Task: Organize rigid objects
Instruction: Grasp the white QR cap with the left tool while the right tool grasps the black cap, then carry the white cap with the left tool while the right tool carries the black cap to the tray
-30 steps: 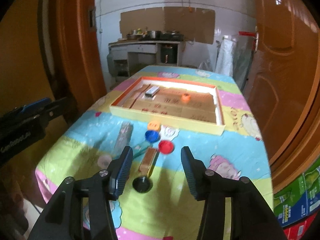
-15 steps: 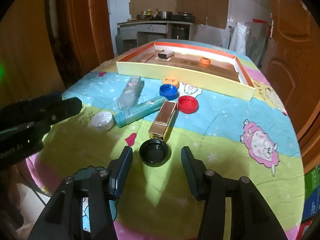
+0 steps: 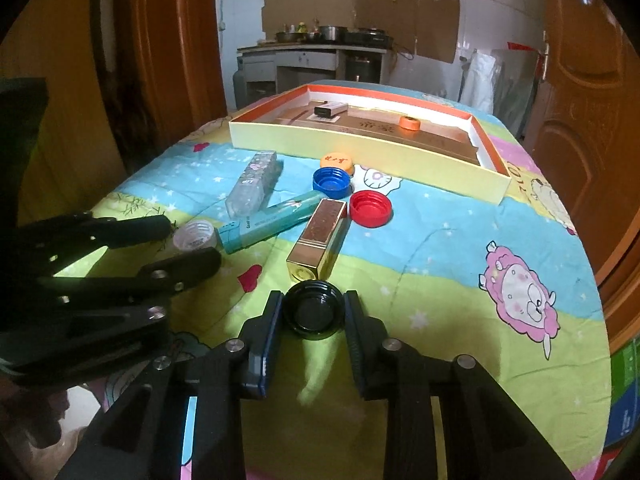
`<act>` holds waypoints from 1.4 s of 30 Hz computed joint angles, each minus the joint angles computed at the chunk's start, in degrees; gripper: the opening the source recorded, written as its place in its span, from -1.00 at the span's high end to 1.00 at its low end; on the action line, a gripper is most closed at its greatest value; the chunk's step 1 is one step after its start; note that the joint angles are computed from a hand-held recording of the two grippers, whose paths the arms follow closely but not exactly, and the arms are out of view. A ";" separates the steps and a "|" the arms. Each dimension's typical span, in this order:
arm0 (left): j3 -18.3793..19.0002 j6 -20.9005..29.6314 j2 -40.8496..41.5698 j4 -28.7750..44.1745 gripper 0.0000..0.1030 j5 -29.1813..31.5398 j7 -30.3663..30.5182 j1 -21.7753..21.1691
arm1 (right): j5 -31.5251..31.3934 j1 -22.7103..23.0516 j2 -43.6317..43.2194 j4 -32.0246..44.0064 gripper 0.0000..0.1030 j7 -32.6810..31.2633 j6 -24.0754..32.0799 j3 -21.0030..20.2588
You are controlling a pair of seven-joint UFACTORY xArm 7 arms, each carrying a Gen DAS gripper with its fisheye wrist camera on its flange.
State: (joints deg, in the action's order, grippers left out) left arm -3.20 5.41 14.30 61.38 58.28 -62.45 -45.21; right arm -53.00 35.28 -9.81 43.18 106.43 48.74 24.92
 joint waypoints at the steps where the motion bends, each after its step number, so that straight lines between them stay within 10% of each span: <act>1: -0.01 0.03 0.23 0.22 -0.10 -0.11 0.07 0.03 | -0.10 -0.01 -0.07 -0.10 0.42 0.07 -0.13 -0.02; 7: 3.14 -2.10 0.20 0.43 0.41 6.52 -7.00 -1.90 | -0.65 -0.15 -0.50 -0.72 0.41 0.91 -0.82 0.08; 42: -4.23 -3.96 -5.29 -1.84 0.41 14.97 -17.57 6.44 | 0.85 -1.07 -3.15 0.10 0.41 0.47 1.34 1.98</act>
State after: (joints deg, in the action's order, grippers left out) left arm -7.44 1.46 9.01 59.53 73.25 -80.02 -38.77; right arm -52.15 34.22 -12.96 43.28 106.91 50.08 26.91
